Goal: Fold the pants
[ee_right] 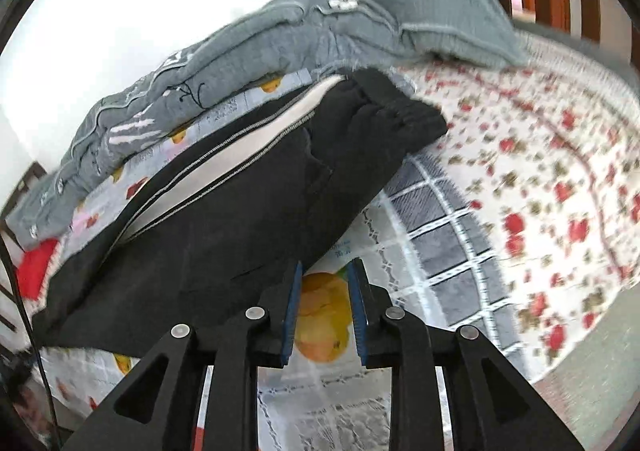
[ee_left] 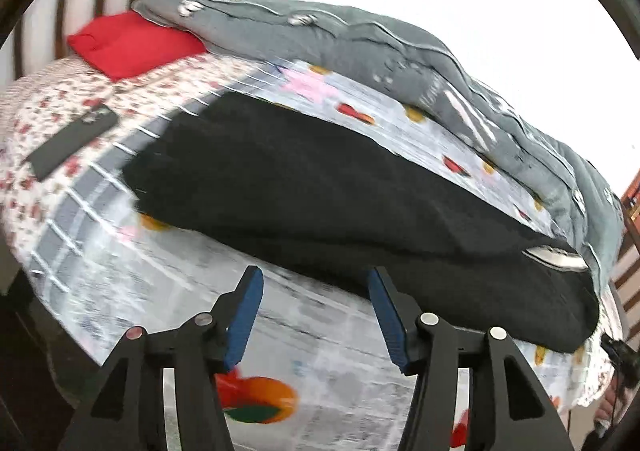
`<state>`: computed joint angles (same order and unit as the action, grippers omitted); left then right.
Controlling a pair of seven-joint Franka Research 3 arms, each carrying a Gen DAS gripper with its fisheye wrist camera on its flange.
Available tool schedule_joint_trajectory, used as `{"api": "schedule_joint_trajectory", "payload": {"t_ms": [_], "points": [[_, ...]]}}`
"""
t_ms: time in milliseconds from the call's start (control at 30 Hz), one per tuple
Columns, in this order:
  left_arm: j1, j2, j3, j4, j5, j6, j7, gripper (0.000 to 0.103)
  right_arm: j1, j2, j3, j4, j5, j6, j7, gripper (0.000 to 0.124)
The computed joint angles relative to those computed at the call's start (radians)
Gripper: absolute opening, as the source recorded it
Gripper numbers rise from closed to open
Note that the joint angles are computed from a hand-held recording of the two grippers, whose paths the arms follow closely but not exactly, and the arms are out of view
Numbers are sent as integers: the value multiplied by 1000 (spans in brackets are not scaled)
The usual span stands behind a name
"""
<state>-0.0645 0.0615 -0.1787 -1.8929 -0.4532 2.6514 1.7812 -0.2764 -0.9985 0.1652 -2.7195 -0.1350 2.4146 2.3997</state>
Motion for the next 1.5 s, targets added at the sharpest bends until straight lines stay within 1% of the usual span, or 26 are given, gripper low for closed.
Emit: {"api": "schedule_joint_trajectory", "payload": {"t_ms": [100, 133, 200, 333, 367, 433, 533, 600, 633, 667, 733, 800, 867, 967, 1033, 1167, 1267, 1300, 1333, 1367, 1400, 1433, 1467, 1500], "points": [[20, 32, 12, 48, -4, -41, -14, 53, 6, 8, 24, 24, -15, -1, -3, 29], [27, 41, 14, 57, 4, -39, -20, 53, 10, 24, 34, 40, -21, 0, -4, 30], [36, 57, 21, 66, 45, -10, -55, 53, 15, 63, 54, 72, -38, 6, -5, 35], [67, 101, 19, 103, 79, 11, -96, 53, 28, 153, 78, 135, -72, 13, 6, 36], [74, 115, 17, 117, 88, 10, -103, 51, 34, 179, 78, 149, -76, 18, 10, 36], [86, 147, 15, 148, 119, -2, -127, 51, 48, 215, 80, 169, -85, 21, 24, 36], [105, 194, 2, 194, 130, -8, -145, 51, 69, 265, 86, 196, -104, 22, 44, 36], [107, 222, 1, 224, 158, -12, -183, 50, 81, 291, 89, 211, -121, 16, 60, 36], [99, 237, 8, 243, 192, -18, -222, 40, 88, 306, 88, 219, -127, 16, 67, 36], [85, 252, 23, 264, 245, -20, -269, 34, 95, 327, 87, 230, -132, 17, 75, 36], [100, 270, 4, 286, 249, 6, -277, 30, 107, 359, 83, 248, -146, 14, 89, 36], [119, 288, -21, 316, 227, 28, -281, 29, 120, 393, 78, 269, -162, 10, 100, 36], [128, 324, -42, 376, 212, 38, -281, 28, 133, 425, 71, 289, -179, 10, 107, 36], [103, 396, -35, 492, 264, 30, -326, 26, 154, 478, 58, 325, -203, 14, 113, 36], [90, 449, -36, 577, 293, 13, -353, 26, 173, 517, 44, 349, -212, 20, 106, 36], [62, 591, -45, 820, 336, -59, -394, 26, 206, 588, 25, 403, -242, 11, 95, 36], [46, 673, -60, 962, 348, -81, -397, 25, 231, 628, 3, 426, -246, 22, 92, 36], [53, 690, -80, 988, 333, -80, -383, 26, 238, 636, -4, 431, -246, 27, 92, 36], [61, 698, -98, 1000, 317, -85, -367, 30, 244, 646, -12, 436, -245, 33, 89, 36], [69, 713, -117, 1024, 298, -103, -347, 47, 249, 655, -17, 441, -247, 37, 86, 36], [69, 721, -119, 1036, 291, -114, -338, 60, 254, 669, -20, 453, -251, 40, 82, 36], [65, 716, -110, 1022, 294, -97, -337, 73, 258, 682, -24, 465, -255, 42, 77, 36], [63, 699, -100, 984, 298, -62, -335, 72, 263, 698, -30, 480, -257, 46, 69, 36], [57, 691, -85, 963, 314, -45, -335, 72, 268, 712, -34, 493, -260, 47, 63, 36]]}}
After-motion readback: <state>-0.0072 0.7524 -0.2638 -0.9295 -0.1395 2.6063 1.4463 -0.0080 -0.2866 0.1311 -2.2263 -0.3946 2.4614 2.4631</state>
